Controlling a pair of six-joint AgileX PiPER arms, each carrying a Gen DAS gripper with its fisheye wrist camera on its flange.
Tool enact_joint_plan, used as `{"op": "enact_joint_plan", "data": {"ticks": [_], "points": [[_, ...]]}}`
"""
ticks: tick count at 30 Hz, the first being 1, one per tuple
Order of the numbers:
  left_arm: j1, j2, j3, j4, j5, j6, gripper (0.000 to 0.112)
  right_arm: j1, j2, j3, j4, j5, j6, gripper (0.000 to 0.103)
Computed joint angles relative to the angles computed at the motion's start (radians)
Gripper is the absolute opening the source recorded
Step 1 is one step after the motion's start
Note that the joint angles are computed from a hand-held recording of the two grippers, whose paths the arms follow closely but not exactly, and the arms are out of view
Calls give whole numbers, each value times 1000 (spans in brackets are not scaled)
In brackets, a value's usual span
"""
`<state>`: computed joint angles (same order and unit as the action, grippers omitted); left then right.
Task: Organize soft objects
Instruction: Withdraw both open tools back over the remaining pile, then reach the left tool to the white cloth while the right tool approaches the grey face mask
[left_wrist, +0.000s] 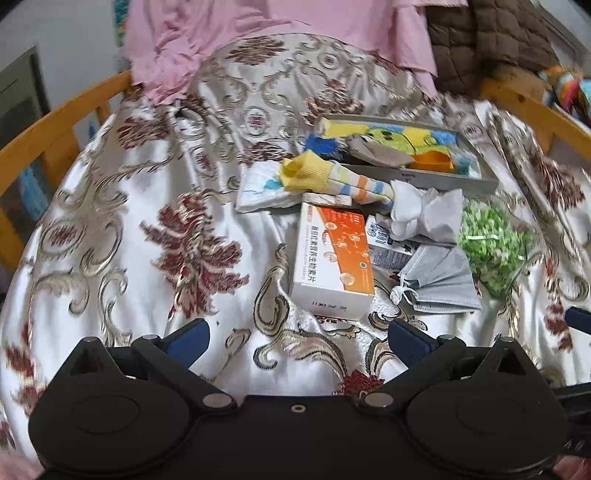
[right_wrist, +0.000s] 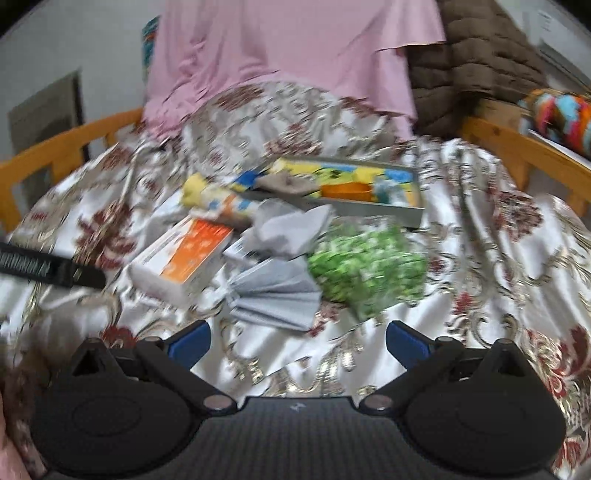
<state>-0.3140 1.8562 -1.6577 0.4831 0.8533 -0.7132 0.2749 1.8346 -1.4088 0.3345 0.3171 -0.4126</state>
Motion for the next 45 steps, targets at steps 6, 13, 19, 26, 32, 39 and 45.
{"op": "enact_joint_plan", "data": {"ticks": [6,13,19,26,32,39,45], "points": [[47,70,-108,-110,-32,245,102,29,51,-67,-6,90,-62,103],[93,164,-233,-173,-153,426,102,3,124,-166,180,192,-218,103],[127,293,-411,-346,-189,595,102,-12,198,-239,253,164,-199,103],[137,488,-694,-520,-133,806,102,4,251,-259,311,38,-222,103],[134,646,-944,-579,-51,938,102,5,311,-330,228,48,-81,103],[119,663,-925,-599,-112,1142,102,-15,372,-421,180,114,20,103],[113,676,-918,-616,-108,1197,101,-19,409,-478,142,147,84,103]]}}
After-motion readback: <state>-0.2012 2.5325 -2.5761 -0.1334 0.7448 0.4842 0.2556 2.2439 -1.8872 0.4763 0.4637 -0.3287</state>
